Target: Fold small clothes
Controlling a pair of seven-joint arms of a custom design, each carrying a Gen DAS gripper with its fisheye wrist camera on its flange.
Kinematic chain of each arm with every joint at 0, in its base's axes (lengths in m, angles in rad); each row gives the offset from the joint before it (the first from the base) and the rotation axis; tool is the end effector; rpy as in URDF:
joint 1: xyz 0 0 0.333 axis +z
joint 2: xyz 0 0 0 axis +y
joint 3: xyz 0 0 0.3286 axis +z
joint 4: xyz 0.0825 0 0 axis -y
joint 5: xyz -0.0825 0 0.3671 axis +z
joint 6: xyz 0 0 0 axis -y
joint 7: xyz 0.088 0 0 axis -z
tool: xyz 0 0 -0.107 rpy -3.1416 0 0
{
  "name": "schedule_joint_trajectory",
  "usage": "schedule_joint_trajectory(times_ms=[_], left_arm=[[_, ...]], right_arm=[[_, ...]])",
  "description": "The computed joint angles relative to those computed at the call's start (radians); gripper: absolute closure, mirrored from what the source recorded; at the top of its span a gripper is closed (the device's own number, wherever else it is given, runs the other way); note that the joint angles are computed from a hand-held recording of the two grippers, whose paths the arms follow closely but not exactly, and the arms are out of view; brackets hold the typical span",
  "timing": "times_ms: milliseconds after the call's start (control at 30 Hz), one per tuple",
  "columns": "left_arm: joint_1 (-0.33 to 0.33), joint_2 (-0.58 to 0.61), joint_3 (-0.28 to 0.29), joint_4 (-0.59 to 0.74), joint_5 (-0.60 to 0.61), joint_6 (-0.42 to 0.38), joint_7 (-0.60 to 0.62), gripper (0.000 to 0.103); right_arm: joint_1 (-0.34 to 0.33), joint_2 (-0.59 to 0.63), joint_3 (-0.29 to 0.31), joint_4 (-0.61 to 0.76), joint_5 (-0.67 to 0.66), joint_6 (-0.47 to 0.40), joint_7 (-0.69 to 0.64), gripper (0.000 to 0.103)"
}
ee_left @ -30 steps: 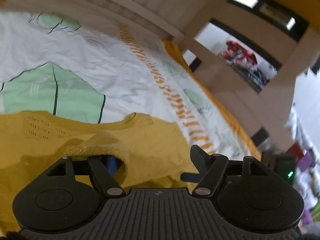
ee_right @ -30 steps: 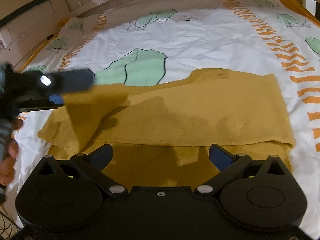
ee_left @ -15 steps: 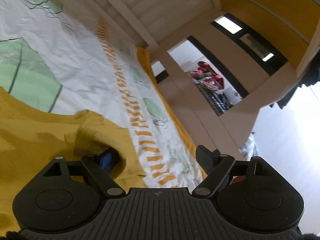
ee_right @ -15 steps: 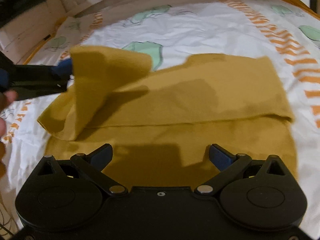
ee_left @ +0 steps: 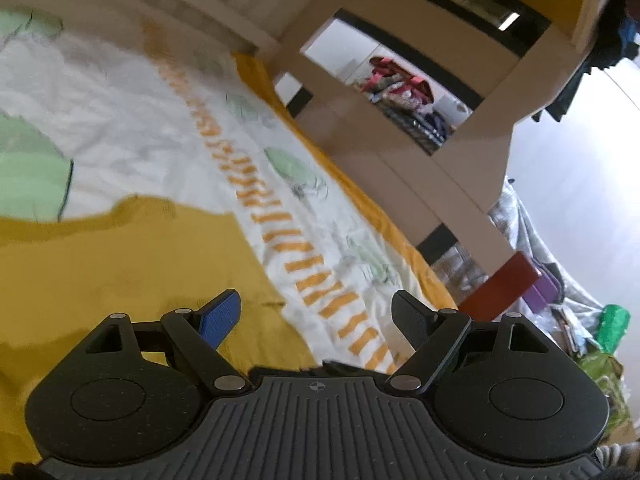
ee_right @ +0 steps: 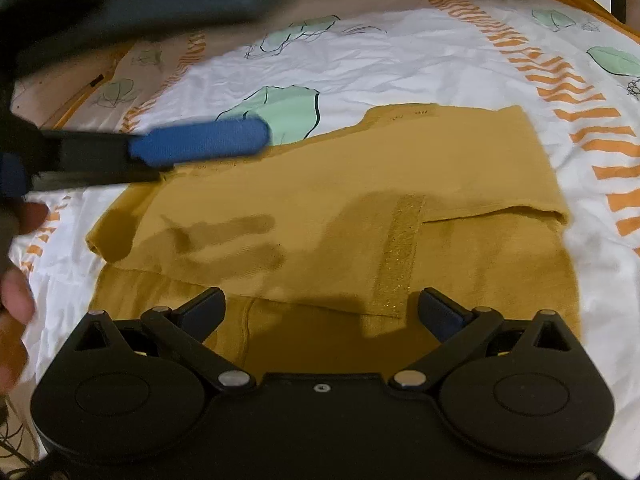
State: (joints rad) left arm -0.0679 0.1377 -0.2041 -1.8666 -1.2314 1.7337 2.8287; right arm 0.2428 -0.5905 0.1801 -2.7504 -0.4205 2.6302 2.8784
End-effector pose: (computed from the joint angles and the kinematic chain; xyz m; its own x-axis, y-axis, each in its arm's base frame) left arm 0.5333 -0.2322 0.5004 -0.7877 -0.0215 0.6157 -0.5669 0.4164 -0.7108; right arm 0.3271 0.1596 0.4549 -0.4728 -0.8525 -0.2232 -0.6936 0.5162 -0.5024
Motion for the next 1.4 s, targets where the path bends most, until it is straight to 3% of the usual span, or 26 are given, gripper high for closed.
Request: schedule_joint_trajectory(times_ms=[167, 300, 367, 467, 567, 633, 767, 833, 1100, 1233, 1400], left_arm=[[0.015, -0.020, 0.017, -0.009, -0.074, 0.103, -0.027, 0.021], [-0.005, -0.044, 0.022, -0.012, -0.043, 0.387, -0.138, 0.021], [-0.032, -0.050, 0.018, -0.015, 0.071, 0.594, -0.215, 0.021], [-0.074, -0.034, 0.020, -0.018, 0.373, 0.857, -0.393, 0.021], [-0.109, -0.020, 0.046, -0.042, 0.733, 1.037, -0.639, 0.022], [-0.119, -0.012, 0.067, -0.050, 0.915, 1.098, -0.769, 0.022], [-0.102, -0.008, 0.072, -0.049, 1.030, 1.130, -0.930, 0.022], [-0.070, 0.000, 0.050, -0.030, 0.980, 1.096, -0.905, 0.022], [-0.016, 0.033, 0.022, 0.026, 0.857, 0.989, -0.892, 0.022], [-0.006, 0.035, 0.018, 0.032, 0.800, 0.969, -0.883, 0.022], [-0.008, 0.046, 0.024, 0.046, 0.803, 0.947, -0.898, 0.022]], right_arm=[[-0.036, -0.042, -0.006, -0.033, -0.017, 0.009, 0.028, 0.001], [-0.046, -0.063, -0.062, -0.096, 0.020, 0.123, 0.019, 0.001], [-0.056, -0.061, -0.078, -0.123, 0.048, 0.181, 0.017, 0.005], [-0.077, -0.053, -0.064, -0.129, 0.065, 0.206, 0.008, 0.008], [-0.099, -0.030, -0.050, -0.115, 0.065, 0.219, -0.005, 0.018], [-0.105, -0.016, -0.055, -0.116, 0.069, 0.248, -0.014, 0.032], [-0.095, 0.005, -0.075, -0.107, 0.100, 0.249, -0.046, 0.053], [-0.084, 0.013, -0.087, -0.097, 0.117, 0.230, -0.066, 0.085], [-0.026, 0.026, -0.157, 0.028, 0.158, 0.145, -0.292, 0.088], [-0.060, 0.032, -0.159, 0.122, 0.138, 0.109, -0.399, 0.089], [-0.161, 0.006, -0.128, 0.166, 0.071, 0.028, -0.432, 0.089]])
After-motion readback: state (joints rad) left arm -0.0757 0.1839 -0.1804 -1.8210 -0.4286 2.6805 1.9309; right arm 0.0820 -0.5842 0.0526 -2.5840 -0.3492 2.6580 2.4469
